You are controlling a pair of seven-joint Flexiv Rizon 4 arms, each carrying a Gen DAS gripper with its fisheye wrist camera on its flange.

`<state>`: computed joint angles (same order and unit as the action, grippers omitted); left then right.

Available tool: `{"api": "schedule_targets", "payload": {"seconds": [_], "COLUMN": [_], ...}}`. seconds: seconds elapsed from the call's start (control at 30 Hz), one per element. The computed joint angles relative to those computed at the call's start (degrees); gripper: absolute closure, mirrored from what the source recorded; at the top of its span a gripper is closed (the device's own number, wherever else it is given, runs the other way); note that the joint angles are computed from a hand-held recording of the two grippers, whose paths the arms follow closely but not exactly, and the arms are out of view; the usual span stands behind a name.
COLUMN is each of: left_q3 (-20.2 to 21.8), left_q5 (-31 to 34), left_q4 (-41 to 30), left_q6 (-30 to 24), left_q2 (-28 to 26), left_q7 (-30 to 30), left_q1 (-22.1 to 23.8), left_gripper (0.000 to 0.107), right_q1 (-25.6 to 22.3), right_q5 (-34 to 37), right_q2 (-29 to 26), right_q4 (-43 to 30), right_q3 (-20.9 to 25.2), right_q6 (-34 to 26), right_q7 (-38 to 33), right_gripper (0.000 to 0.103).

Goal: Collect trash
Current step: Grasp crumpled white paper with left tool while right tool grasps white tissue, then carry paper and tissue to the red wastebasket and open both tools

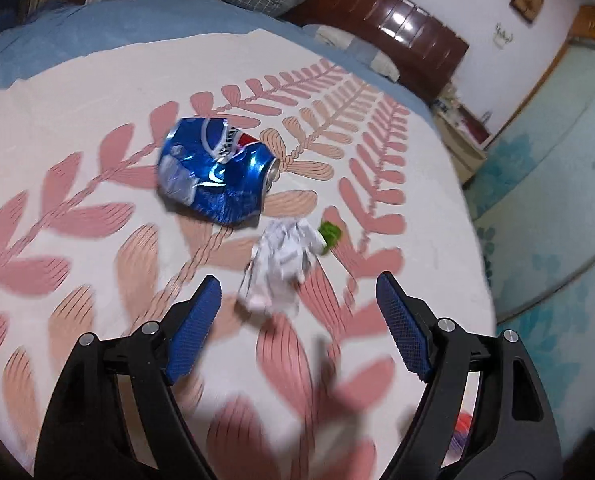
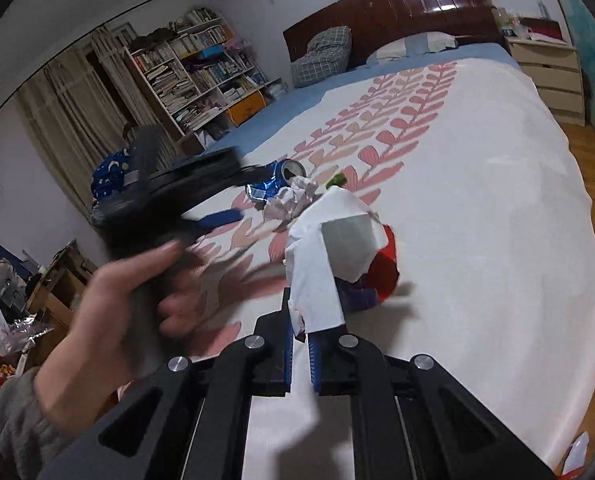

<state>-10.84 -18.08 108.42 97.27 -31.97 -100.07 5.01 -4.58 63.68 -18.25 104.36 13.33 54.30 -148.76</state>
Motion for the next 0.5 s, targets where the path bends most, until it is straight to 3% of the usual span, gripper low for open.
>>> {"api": "schedule_targets", "payload": {"seconds": [0.07,0.1,0.13,0.17,0.3,0.47,0.5], "left_q3": [3.9,4.2,5.0,5.7,-0.1,-2.8,-1.5], "left_q5": [-0.6,-1.3,-2.3,-1.6,-3.5,-0.8,-0.4], "left_q4": [-3.2,-4.1,-4.5,-4.1,2.4,12.9,14.0], "left_q6": [-4.3,-6.1,-7.1,-7.8,-1.0,6.0,6.4], "left_q2": [-1.6,-2.4,-2.9,-2.9,-0.3,7.1,8.6], "left_q7": [-0.4,-0.8,-2.1,-4.9,-4.0,-7.8,-8.8], "left_q1": [-3.3,-3.7,-4.4,-4.6,-0.4,1.8,0.4], "left_gripper": [0.028,0.041,0.070,0.079,0.084,0.085,0.085], "right_q1": [-1.1,-1.5,-2.1,-2.3,-4.1,-5.1,-5.2], "right_q5": [0.4,0.3,0.4,0.6,1.5,-1.3,-1.8], "right_q2": [0.4,0.8,1.5,2.0,5.7,14.4,16.1], "right_q4": [0.4,0.7,1.4,2.0,4.4,8.9,9.5], "right_q3": [-0.5,-0.8,-1.1,-1.4,-3.2,-7.2,-8.3], "right_q6": [-1.8,-2.5,-2.8,-2.9,-6.5,-12.4,-13.8], "right_q7": [0.7,0.9,0.9,0.9,1.3,-2.2,-2.7], "right_gripper": [0.095,0.095,0.095,0.095,0.095,0.095,0.095]}}
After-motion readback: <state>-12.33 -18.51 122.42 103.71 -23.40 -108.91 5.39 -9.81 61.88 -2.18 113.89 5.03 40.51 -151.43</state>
